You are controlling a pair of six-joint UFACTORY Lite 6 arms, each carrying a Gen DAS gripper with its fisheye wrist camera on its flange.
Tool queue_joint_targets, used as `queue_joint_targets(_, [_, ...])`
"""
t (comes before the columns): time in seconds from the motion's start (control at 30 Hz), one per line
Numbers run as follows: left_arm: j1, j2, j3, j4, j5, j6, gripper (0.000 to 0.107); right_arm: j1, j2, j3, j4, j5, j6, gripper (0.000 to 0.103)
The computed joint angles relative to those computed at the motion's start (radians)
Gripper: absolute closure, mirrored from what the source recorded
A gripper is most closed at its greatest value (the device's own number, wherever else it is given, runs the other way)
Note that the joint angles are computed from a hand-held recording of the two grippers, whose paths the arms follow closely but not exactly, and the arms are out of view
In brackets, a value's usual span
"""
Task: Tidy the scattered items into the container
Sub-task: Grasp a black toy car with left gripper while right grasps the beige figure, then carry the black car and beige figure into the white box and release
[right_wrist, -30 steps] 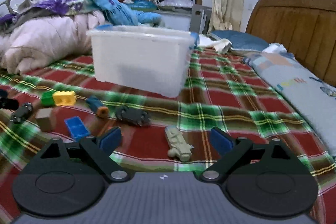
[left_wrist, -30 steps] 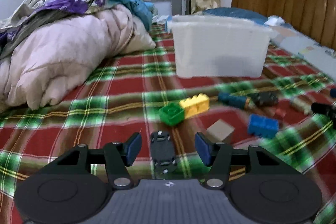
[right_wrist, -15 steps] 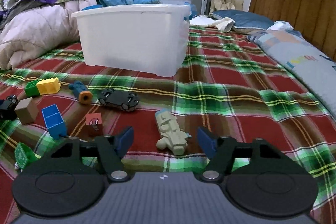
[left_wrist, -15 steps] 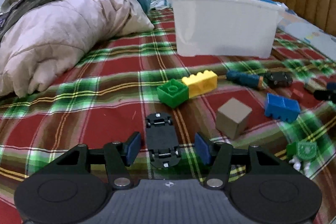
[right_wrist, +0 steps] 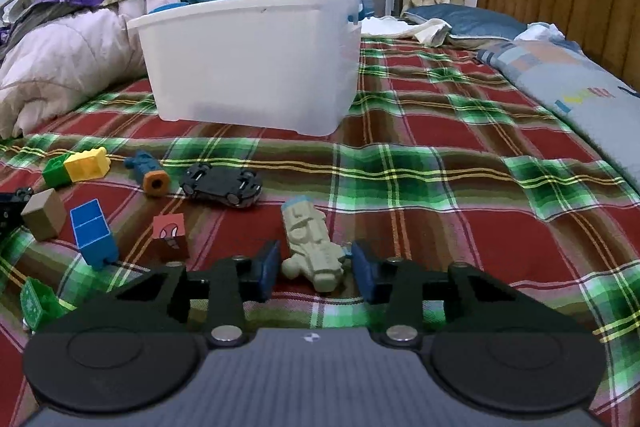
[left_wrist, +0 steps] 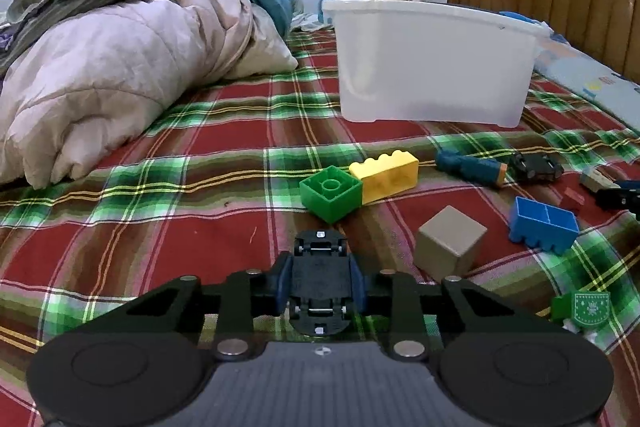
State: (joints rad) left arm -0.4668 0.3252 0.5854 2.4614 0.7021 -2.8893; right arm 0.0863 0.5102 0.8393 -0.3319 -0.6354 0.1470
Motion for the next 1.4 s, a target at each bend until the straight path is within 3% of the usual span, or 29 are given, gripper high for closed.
queue_joint_targets(0.5, [0.008,-0.053,-0.021,-0.024,0.004,-0.012,0.074,-0.023,-0.049,-0.036,-0.053,-0.079,0.078,0.062])
queue_joint_targets(0.9, [-0.058,-0.27,-0.01,-0.269,-0.052,0.293,0.074,0.029,-0.244,-0.15,-0.058,-0.124,0.131,0.063])
queue_joint_targets(1.17, [-0.026,-0.33,0.138,-0.347,-0.144,0.453,0.074,0.044,-0.318,-0.092,-0.069,-0.05,0.169,0.063])
queue_joint_targets(1.4, [0.038,-0.148,0.488,-0.453,-0.293,0.647,0.074,0.06,-0.253,0.154,-0.139,0.078,0.242,0.063])
